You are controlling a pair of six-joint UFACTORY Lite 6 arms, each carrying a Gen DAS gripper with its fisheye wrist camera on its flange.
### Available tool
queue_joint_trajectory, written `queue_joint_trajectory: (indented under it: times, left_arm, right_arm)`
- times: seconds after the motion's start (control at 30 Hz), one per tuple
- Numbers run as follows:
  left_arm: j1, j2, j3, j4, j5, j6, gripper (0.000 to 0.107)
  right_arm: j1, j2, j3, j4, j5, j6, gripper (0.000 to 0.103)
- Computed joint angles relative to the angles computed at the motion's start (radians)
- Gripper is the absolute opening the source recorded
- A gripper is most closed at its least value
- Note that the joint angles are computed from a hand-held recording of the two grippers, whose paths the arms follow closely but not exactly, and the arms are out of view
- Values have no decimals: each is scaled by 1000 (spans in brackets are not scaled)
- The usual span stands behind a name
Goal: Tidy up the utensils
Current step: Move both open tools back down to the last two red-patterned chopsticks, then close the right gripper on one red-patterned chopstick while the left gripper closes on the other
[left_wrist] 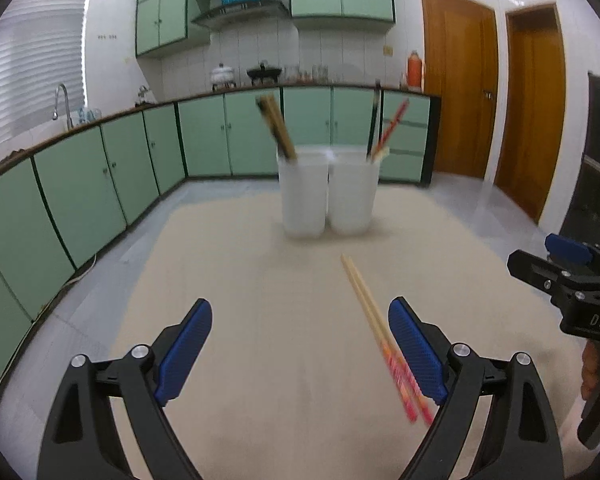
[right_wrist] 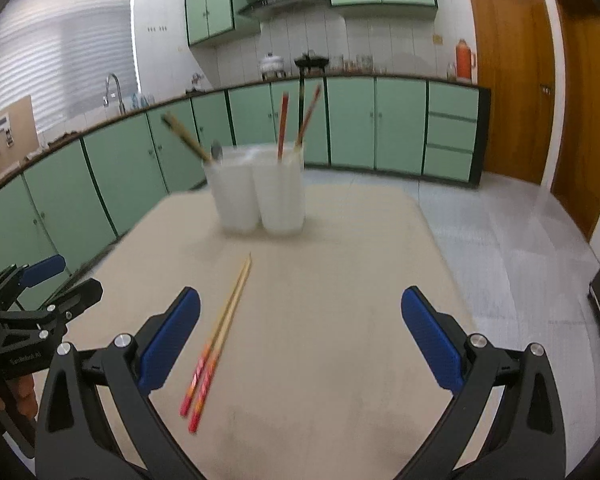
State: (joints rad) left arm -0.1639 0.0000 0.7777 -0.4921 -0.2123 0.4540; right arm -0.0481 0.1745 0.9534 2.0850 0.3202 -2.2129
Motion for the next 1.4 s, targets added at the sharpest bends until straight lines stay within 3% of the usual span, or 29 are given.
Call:
queue_joint_trajectory:
  times: [0.17, 0.33, 0.43, 0.67, 0.97, 1.2, 1.4]
  left_arm:
    - [4, 10, -99, 101, -29, -115, 88]
    - [4, 36, -150, 109, -40, -116, 88]
    - [3, 37, -187, 93, -51, -101, 88]
    - [35, -7, -233, 165, -49, -189, 88]
    - [74, -19, -228, 165, -15, -162, 88]
    - [100, -8, -220, 253, -1, -248, 88]
    - [76, 3, -208, 214, 0, -213, 88]
  right_arm:
    - [30, 0, -93, 117, -6, -105, 97]
    - [72, -12, -168, 247, -8, -216, 96]
    - [106, -20, -208, 298, -8, -283, 80]
    - [202, -32, -242, 355, -45, -340, 59]
    - [260, -3, -240, 443, -85, -427, 42]
    - [286, 23, -225, 562, -96, -546, 36]
    - [278, 32, -220, 553, -90, -550, 23]
